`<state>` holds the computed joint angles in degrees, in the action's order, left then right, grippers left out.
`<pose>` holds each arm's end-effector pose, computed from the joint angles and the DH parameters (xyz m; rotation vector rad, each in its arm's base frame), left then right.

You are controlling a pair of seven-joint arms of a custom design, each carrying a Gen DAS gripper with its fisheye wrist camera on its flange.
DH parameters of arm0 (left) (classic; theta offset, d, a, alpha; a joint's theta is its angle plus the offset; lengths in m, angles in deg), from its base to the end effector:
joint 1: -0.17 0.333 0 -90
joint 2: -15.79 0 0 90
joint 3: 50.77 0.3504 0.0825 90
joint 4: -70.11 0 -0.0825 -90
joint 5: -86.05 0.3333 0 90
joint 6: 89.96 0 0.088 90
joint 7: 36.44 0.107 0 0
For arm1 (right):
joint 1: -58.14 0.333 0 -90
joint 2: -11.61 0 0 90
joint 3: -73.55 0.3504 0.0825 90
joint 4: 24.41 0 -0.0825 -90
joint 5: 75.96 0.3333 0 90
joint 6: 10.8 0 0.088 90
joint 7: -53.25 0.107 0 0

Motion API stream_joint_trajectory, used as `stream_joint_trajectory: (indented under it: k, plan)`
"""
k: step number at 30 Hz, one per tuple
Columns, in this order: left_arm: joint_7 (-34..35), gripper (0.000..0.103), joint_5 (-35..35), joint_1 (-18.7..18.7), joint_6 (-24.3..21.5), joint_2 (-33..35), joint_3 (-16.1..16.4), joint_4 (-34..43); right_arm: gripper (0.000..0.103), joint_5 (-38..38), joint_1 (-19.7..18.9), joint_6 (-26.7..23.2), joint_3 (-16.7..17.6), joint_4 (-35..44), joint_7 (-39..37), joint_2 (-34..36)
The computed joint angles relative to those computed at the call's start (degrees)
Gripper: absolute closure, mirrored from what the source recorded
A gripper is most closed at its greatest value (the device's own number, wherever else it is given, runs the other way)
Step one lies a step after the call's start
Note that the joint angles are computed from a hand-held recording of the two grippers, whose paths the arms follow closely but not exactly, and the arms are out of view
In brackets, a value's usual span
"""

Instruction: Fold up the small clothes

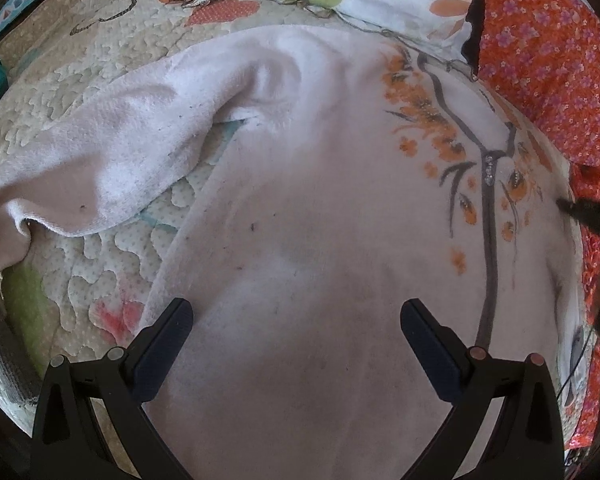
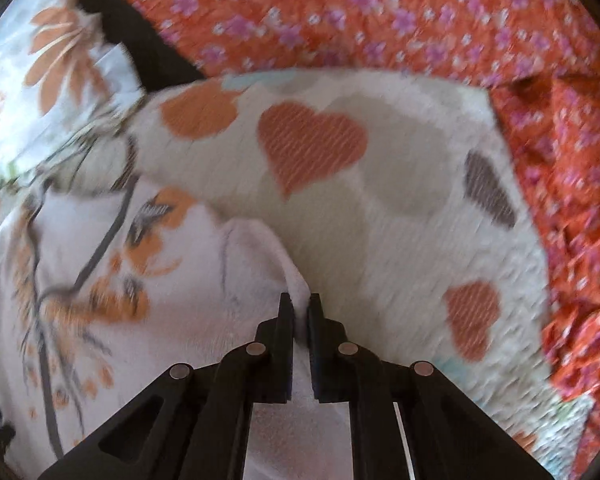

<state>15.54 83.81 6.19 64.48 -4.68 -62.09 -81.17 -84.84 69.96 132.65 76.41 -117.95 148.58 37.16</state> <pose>0.3834 -0.0390 0.4693 -2.5590 1.3484 -0.5206 0.6601 0.1677 0.4627 -2.2282 1.7160 -0.4624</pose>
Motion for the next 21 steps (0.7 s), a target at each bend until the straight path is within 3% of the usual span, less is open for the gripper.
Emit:
stream_joint_trajectory:
  k: [5, 7, 10, 13, 17, 21]
  plan:
    - [0.72, 0.0, -0.1, -0.06, 0.26, 0.47, 0.52, 0.29, 0.096, -6.34, 3.96, -5.31, -3.58, 9.43, 6.07, 5.85]
    - [1.12, 0.0, -0.55, -0.14, 0.22, 0.4, 0.85, 0.31, 0.094, -6.69, 3.89, -5.72, -3.47, 9.95, 7.33, 6.57]
    - [1.67, 0.0, -1.24, -0.18, 0.35, -0.21, 1.16, 0.08, 0.074, -8.18, 3.85, -4.22, -3.81, 6.95, 9.28, 4.6]
    - [1.96, 0.0, -1.65, 0.01, 0.55, -1.17, 1.11, -0.31, 0.073, -10.5, 3.4, -1.25, -4.42, 1.16, 11.11, 0.41]
    - [1.85, 0.0, -1.51, 0.63, 0.5, -2.21, 0.68, -0.77, 0.073, -8.9, 0.05, 2.72, -2.05, -10.77, 6.48, -8.76]
    - [1.89, 0.0, -1.51, 0.9, 0.3, -2.87, 0.45, -1.26, 0.073, -10.58, -1.2, 2.16, -2.32, -22.13, 2.83, -17.04]
